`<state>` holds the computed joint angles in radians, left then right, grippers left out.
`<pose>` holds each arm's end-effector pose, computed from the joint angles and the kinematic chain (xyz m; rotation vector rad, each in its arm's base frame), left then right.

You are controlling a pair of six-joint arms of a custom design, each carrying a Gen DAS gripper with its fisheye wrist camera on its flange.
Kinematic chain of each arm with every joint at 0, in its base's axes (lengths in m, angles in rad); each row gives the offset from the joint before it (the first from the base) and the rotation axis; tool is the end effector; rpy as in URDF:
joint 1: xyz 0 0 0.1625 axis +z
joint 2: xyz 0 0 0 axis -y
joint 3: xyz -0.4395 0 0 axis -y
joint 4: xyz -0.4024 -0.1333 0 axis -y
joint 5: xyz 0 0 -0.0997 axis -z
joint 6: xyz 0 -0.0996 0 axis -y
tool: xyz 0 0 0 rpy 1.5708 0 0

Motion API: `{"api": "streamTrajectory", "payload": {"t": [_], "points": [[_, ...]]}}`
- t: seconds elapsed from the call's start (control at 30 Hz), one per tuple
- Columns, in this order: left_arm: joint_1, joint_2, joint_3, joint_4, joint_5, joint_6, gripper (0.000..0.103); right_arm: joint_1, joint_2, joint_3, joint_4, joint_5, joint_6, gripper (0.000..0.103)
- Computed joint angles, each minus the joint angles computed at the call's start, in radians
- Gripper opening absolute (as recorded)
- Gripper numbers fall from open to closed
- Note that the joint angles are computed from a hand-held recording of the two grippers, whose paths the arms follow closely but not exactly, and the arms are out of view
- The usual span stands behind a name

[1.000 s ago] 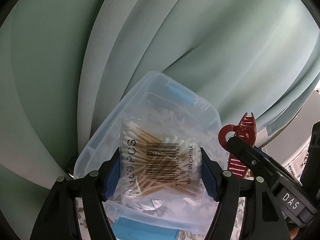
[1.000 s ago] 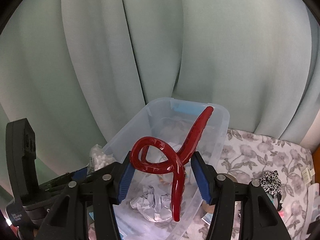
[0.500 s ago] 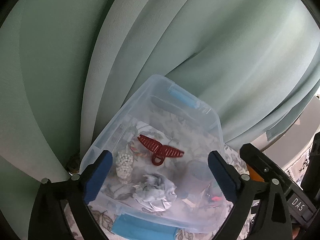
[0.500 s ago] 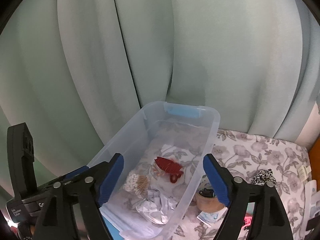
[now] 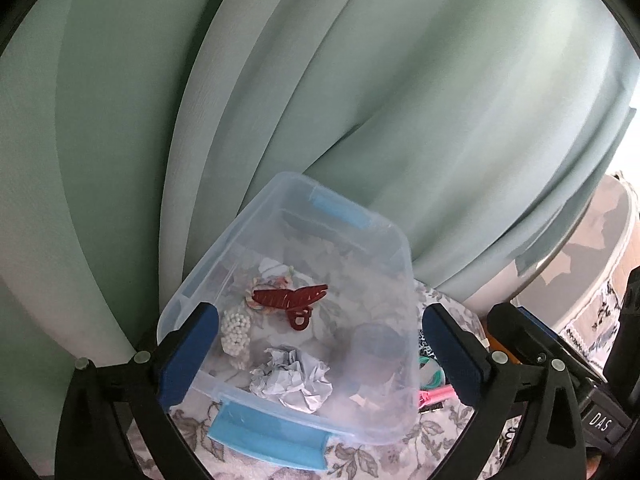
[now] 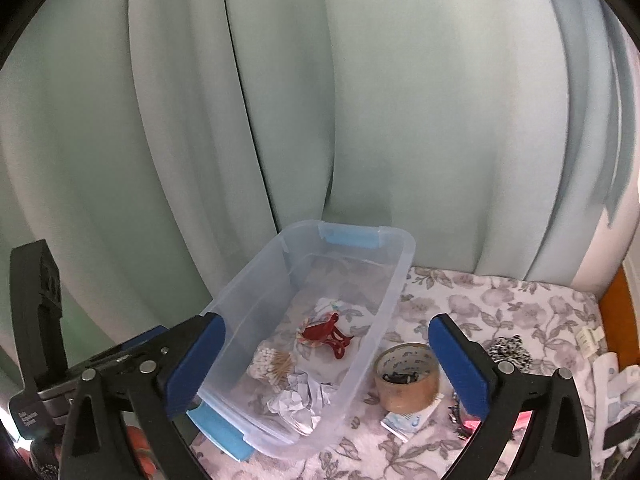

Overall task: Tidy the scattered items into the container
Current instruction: 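Move both grippers back toward the tape roll and pink roller, then reach the left gripper to the ear-drops box while the right approaches the pink roller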

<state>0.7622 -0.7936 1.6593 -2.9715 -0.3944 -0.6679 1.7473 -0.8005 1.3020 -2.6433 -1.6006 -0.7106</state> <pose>-0.3322 -0.6285 0.1873 -0.2451 2.2097 -1.4250 0.2682 -0.7613 0.2546 1.2143 -2.5849 0.7973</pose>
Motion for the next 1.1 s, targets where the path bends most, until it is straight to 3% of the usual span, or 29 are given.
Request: {"api": "streamTrajectory", "payload": {"t": [0.4,0.53,0.9,1.1], "points": [[-0.082,0.060,-0.062,0.027,0.079,0.102,0.102,-0.035,-0.129,0.142,-0.133,0.058,-0.004,0.103],[-0.102,0.103,-0.100,-0.010,0.091,0.186,0.102,-0.062,-0.176,0.195,-0.199,0.080,0.012,0.103],[-0.124,0.227,-0.246,-0.022,0.020,0.293,0.102,-0.155,-0.270,0.260,-0.264,0.161,0.079,0.103],[-0.125,0.296,-0.330,-0.010,-0.020,0.318,0.102,-0.202,-0.290,0.251,-0.297,0.159,0.121,0.103]]}}
